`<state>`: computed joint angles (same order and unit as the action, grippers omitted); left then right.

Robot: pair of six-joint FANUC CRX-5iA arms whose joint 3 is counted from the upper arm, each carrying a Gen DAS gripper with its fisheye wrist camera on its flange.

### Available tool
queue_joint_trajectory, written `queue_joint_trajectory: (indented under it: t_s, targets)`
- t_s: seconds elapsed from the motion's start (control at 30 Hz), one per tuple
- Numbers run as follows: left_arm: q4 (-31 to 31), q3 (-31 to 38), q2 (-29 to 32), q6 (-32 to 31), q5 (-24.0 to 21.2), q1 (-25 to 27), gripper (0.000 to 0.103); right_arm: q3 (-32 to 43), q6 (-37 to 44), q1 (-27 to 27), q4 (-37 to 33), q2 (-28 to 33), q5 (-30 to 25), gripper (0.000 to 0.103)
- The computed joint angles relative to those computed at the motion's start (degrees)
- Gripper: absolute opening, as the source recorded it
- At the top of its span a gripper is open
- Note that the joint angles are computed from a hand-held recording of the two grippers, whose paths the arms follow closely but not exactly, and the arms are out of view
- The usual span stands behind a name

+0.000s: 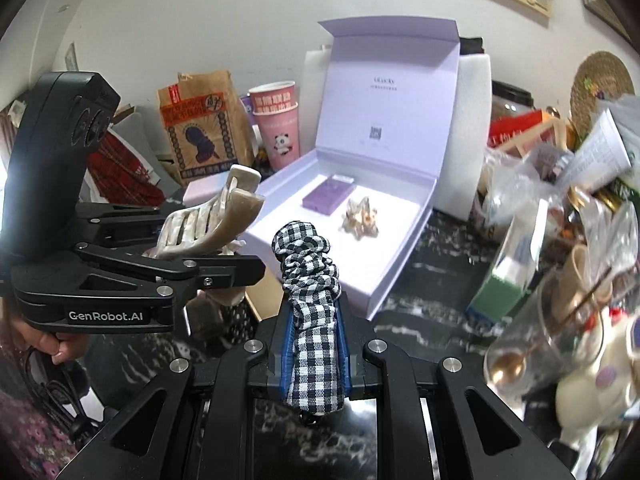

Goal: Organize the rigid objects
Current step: 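Carry white claw clip and gingham scrunchie with both tools into the lavender box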

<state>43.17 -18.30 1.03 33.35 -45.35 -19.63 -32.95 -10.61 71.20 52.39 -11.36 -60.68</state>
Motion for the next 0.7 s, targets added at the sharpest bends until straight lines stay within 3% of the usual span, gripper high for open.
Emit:
queue_joint_trajectory:
  t_s: [0.7]
  targets:
    - [-1.0, 14.8, 11.9, -0.3, -1.1, -1.1, 0.043, 3.7, 11.8, -13.6, 0.8, 3.1, 9.9, 0.018]
